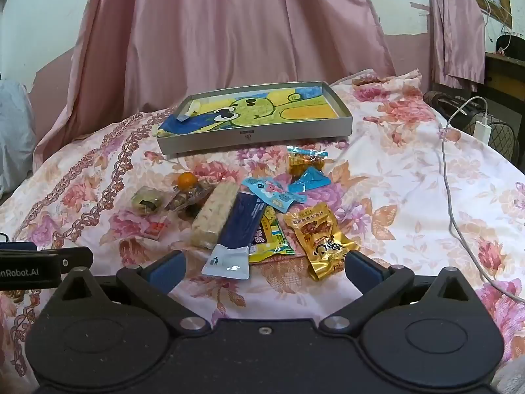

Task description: Organize snacks

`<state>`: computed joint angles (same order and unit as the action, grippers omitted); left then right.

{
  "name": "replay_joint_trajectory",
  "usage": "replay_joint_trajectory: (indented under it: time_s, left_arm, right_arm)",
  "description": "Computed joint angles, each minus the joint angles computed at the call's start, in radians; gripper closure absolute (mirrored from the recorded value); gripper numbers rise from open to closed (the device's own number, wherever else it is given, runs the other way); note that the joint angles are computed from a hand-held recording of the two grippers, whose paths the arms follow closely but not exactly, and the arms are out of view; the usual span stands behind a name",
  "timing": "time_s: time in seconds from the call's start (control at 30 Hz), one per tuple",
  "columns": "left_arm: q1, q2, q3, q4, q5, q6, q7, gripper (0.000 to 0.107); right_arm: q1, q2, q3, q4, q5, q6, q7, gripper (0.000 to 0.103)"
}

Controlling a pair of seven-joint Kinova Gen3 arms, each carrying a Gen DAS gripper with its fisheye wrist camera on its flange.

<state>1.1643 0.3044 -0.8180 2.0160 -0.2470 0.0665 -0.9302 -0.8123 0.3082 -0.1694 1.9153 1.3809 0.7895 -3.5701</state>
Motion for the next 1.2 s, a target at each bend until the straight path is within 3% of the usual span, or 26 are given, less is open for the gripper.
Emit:
replay_joint_trajectory:
  time_s: [1.2]
  left_arm:
    - [-0.032,-0.012,0.04,-0.003,-0.053,0.015,0.049,0.005]
  right_arm:
    - [0.003,0.003,0.006,-0.005,-0.013,-0.013,0.013,0.001]
